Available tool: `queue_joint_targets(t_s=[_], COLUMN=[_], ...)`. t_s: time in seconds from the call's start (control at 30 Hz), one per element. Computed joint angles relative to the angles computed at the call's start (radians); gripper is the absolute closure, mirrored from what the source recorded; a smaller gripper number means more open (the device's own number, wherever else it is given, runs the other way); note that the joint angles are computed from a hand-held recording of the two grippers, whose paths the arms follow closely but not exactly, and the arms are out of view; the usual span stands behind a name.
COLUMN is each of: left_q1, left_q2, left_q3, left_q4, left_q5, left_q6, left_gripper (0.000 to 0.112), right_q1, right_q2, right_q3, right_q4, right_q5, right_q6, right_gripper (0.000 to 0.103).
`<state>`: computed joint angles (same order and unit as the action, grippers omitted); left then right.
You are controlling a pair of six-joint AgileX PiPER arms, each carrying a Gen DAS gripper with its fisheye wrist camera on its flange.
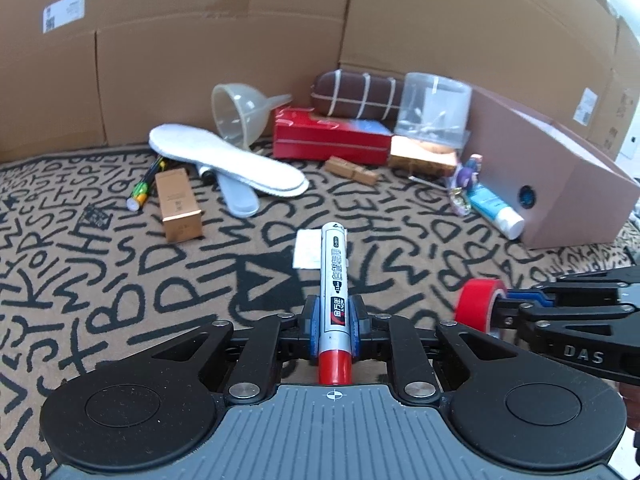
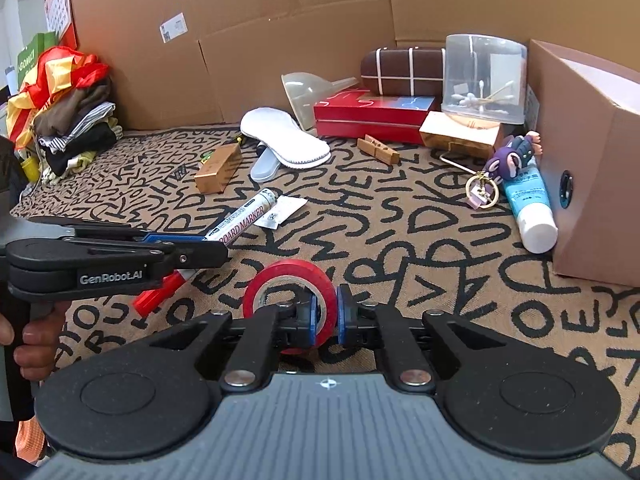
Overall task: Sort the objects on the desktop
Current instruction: 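Carry the marker with the left gripper while the right carries the tape over the box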
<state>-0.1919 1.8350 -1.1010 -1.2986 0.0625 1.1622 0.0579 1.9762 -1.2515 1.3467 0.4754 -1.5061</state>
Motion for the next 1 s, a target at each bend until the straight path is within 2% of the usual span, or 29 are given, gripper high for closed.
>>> queue_joint_targets(t_s=[0.13,0.2,0.33,0.43,0.53,0.8,1.0], left_q1=[-0.028,-0.044,-0.080,-0.110,-0.137,-0.192,-0.227], left_q2=[-0.033,-0.046,-0.063,-0.068,-0.058,0.051,0.200], left_q3=[0.009,0.006,-0.020,-0.062,-0.120,-0.387,-0.690], left_q4=[-0.078,-0.063,0.064,0.290,0.366,0.556,0.743], left_q5=[0.002,0.001,0.005,0.010,0.022,0.124,0.239], left_q6=[0.085,0.075,-0.041,-0.249,-0.305,-0.468,-0.651], left_gripper=[0.101,0.101,0.101,0.101,0.101,0.101,0.101], right_q1=[-0.019,-0.034,-0.066,-0.102,-0.142,-0.252,-0.321], right_q2=[-0.021,-0.036,-0.065,-0.086,-0.105,-0.110,-0.058], right_q3=[0.028,0.042,0.067,0.075,0.072,-0.011,-0.156], right_q4=[0.065,0.102,0.173,0.218,0.259,0.297,0.258], right_q5=[0.011,0.019,0.040,0.066,0.092,0.161,0.191], right_q6=[-0.064,-0.102,-0.175,-0.217,-0.257,-0.289,-0.236], right_gripper=[0.092,0.092,0.092,0.092,0.092,0.092,0.092])
